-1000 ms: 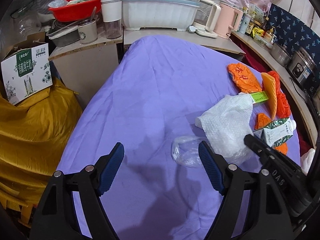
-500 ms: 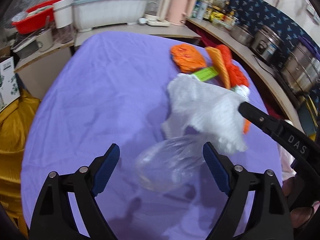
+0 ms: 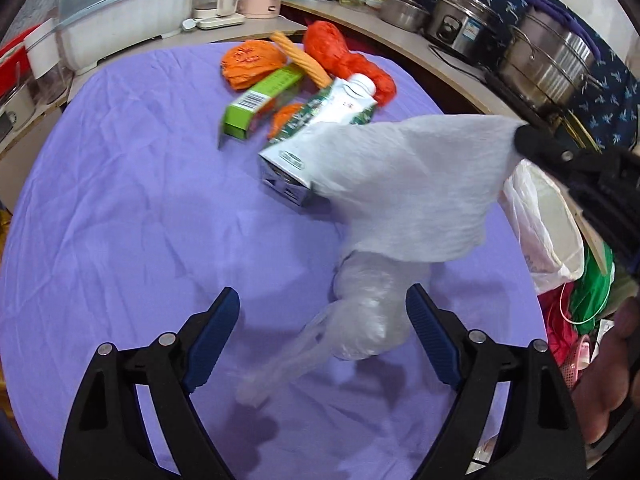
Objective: Collect trash
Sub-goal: 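Grasp the white paper towel with the right tool while the left tool grasps the clear plastic bag, then carry the paper towel and plastic bag over the bin with both tools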
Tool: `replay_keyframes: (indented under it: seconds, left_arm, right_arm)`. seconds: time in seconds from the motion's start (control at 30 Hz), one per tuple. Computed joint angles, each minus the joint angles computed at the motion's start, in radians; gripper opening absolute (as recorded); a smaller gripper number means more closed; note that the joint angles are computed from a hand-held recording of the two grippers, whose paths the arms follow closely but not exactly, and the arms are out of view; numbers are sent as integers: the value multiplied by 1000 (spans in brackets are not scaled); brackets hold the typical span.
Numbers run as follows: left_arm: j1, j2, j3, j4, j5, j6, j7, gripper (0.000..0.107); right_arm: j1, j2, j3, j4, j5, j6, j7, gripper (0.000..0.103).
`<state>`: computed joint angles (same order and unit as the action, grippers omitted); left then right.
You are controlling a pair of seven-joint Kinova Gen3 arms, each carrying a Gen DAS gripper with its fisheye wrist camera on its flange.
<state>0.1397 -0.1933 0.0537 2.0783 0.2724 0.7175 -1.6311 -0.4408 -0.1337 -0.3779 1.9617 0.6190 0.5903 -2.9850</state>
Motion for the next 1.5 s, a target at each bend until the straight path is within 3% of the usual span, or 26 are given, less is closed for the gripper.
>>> replay_keyframes:
  seconds: [0.33, 0.57, 0.7, 1.13, 1.5]
  left_arm:
    - [78, 61, 113, -12, -87, -34, 132, 81]
    - [127, 107, 131, -33, -159, -16, 224, 44]
    - [137, 108, 127, -46, -166, -2, 241, 32]
    - [183, 65, 180, -140, -266, 4, 325, 26]
    - [282, 153, 257, -315, -394, 4, 427, 26]
  right_arm:
    - [104, -138, 3, 101, -107, -11, 60, 2]
    - [173, -201, -7, 147, -201, -28, 138, 2]
    - [210, -225, -18, 162, -252, -36, 187, 2]
    - [326, -309, -21, 161, -355, -42, 337, 2]
    - [434, -397, 89, 124, -401, -23, 514, 2]
